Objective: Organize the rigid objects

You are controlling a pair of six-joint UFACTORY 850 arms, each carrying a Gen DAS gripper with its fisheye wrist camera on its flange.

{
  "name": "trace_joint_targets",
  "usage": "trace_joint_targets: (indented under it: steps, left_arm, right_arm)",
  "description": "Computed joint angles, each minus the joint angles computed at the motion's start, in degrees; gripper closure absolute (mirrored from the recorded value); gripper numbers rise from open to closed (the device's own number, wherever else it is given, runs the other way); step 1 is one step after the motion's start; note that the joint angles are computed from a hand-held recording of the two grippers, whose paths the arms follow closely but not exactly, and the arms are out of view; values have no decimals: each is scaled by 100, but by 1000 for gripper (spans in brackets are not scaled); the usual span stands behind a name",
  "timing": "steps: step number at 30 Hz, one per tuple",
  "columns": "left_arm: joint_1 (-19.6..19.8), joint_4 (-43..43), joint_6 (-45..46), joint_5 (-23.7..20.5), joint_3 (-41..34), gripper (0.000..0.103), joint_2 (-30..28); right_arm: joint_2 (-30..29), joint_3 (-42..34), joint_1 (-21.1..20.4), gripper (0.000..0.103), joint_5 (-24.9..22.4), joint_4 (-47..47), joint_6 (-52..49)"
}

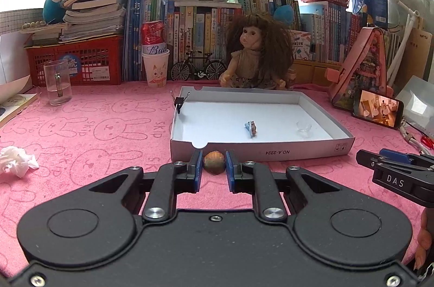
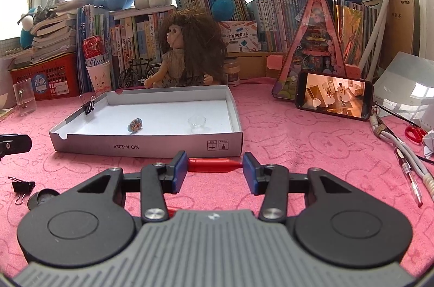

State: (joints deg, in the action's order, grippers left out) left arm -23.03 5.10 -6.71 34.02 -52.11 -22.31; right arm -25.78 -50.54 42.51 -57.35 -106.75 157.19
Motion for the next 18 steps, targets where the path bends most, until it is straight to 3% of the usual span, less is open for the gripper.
trace_joint_targets:
  steps: [5, 11, 15, 18]
  left_arm:
    - [60, 473, -492, -514, -625, 86, -264]
    - [68, 898, -859, -861, -1384, 86, -700]
    - [76, 1822, -1798, -1444, -2135, 86, -1139]
    - [63, 2766, -2710, -1807, -2692, 86, -1479]
  right_arm:
    - [125, -118, -375, 54, 504, -259, -94]
    - [-57, -576, -771, 54, 783, -26, -1164]
    - [-221, -982, -1060, 54, 1304, 218, -2004]
    - [-264, -1263, -1302, 54, 1957, 499, -2483]
